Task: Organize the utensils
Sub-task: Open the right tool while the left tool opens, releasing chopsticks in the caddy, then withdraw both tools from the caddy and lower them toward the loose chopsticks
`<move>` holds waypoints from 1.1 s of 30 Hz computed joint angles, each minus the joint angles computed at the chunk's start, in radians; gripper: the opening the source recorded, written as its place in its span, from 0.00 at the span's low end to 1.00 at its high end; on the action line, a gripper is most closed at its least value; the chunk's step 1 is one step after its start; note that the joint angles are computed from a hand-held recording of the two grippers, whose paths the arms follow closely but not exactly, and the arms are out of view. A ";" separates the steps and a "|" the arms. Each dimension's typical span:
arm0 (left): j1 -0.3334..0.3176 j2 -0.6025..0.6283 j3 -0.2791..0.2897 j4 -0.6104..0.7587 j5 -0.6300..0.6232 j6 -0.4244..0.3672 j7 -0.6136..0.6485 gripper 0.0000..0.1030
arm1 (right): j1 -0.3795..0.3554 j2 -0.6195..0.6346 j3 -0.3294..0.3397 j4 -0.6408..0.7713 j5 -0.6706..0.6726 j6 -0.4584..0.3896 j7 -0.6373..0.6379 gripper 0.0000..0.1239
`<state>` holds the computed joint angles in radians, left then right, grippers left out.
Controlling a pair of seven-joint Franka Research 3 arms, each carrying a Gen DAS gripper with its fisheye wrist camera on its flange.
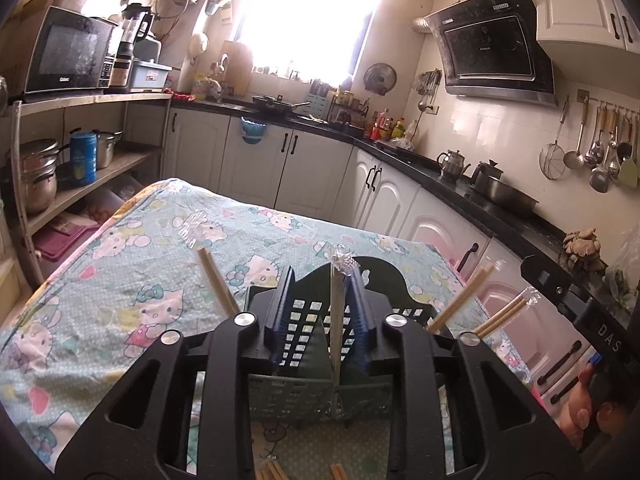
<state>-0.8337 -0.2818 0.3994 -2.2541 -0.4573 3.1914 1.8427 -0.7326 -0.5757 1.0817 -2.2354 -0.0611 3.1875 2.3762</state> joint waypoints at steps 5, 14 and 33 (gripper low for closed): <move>0.038 -0.018 -0.038 -0.017 0.009 -0.021 -0.005 0.32 | 0.065 0.013 -0.045 -0.020 -0.006 -0.019 -0.011 0.33; 0.051 -0.078 -0.053 -0.063 0.002 -0.045 0.007 0.56 | 0.145 0.015 -0.099 -0.046 -0.047 -0.053 0.007 0.38; 0.107 -0.241 -0.099 -0.246 0.155 -0.050 -0.130 0.82 | 0.359 -0.010 -0.245 -0.144 -0.140 -0.133 0.082 0.41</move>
<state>-0.7263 -0.5230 0.3008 -2.5001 -0.3021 3.1416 1.7131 -0.3732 -0.5855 0.8365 -2.3799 -0.2015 3.0545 2.4585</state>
